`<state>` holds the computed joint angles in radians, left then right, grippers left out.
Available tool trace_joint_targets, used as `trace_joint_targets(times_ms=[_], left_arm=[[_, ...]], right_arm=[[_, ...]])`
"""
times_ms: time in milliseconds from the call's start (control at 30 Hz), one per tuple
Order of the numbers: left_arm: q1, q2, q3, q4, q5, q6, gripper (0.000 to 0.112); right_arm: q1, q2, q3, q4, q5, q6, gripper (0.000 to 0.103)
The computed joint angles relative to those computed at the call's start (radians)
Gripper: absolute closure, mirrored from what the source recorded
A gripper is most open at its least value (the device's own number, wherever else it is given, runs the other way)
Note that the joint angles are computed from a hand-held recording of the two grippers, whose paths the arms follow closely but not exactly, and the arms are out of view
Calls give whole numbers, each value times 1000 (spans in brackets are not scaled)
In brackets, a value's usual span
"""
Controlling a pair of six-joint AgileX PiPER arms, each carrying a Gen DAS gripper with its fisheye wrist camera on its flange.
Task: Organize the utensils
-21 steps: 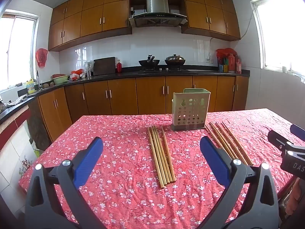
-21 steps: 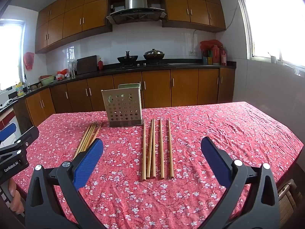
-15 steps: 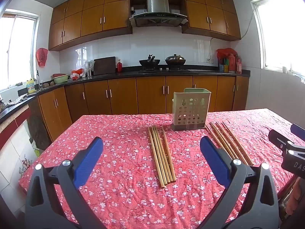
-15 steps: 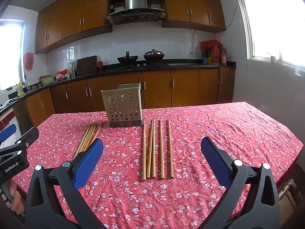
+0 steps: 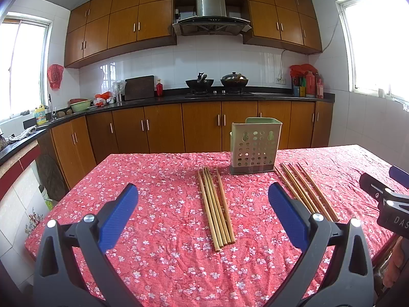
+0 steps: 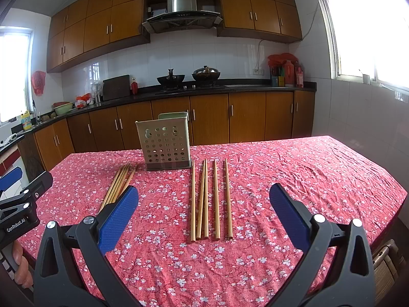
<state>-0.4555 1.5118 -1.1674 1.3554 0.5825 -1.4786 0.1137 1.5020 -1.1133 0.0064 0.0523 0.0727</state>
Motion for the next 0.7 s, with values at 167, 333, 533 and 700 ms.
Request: trace_joint_targets(times_ms=[167,333,533,700], left_arm=[[1,0,0,-1,-1,1,13],[0,0,0,0,0,0,13],[1,1,-1,-3,-2,3,13],[-8,-2,13,14,5,-21,13]], right_arm=[[1,-1,0,-17,1,18,2],[2,-1,1,-37,0,39,2],[3,-1,-1,-56,1,58,2],[3,-2,-2,-48,4,50,2]])
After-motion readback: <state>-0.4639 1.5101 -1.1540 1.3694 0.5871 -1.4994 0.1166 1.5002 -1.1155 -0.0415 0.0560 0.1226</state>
